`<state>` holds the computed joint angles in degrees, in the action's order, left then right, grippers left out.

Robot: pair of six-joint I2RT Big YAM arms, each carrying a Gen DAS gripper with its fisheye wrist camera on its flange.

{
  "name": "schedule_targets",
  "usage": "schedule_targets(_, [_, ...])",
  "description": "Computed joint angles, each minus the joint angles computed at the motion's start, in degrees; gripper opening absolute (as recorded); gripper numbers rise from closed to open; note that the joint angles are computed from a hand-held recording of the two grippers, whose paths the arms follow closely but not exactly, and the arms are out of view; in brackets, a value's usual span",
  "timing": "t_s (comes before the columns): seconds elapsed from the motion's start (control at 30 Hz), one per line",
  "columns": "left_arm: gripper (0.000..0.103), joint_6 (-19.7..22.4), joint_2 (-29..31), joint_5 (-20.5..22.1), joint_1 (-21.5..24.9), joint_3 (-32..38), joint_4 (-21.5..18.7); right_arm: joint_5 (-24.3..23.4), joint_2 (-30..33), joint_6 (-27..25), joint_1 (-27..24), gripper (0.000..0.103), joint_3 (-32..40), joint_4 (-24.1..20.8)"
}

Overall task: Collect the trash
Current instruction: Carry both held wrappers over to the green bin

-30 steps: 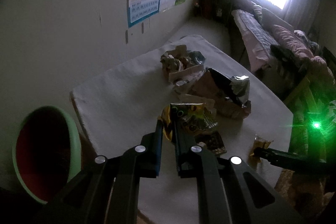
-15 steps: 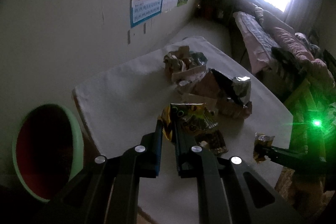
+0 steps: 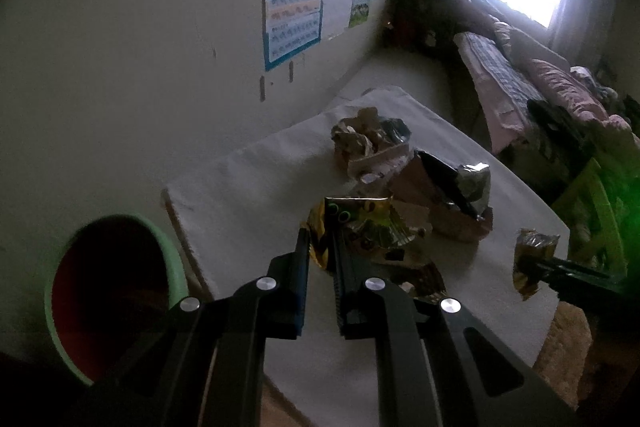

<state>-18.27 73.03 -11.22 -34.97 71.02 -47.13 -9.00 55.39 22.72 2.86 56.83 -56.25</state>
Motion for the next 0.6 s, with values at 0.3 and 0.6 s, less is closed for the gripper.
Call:
schedule_targets(0.3, [0.009, -0.08, -1.44, -0.32, 1.75, -0.63, 0.97, 1.08, 0.9, -1.24, 4.22, 0.031, 4.78, 0.43])
schedule_targets(0.6, [0.009, -1.1, -3.22, -0.23, 5.49, -2.04, 0.74, 1.0, 3.94, -1.71, 8.55, 0.031, 7.8, 1.32])
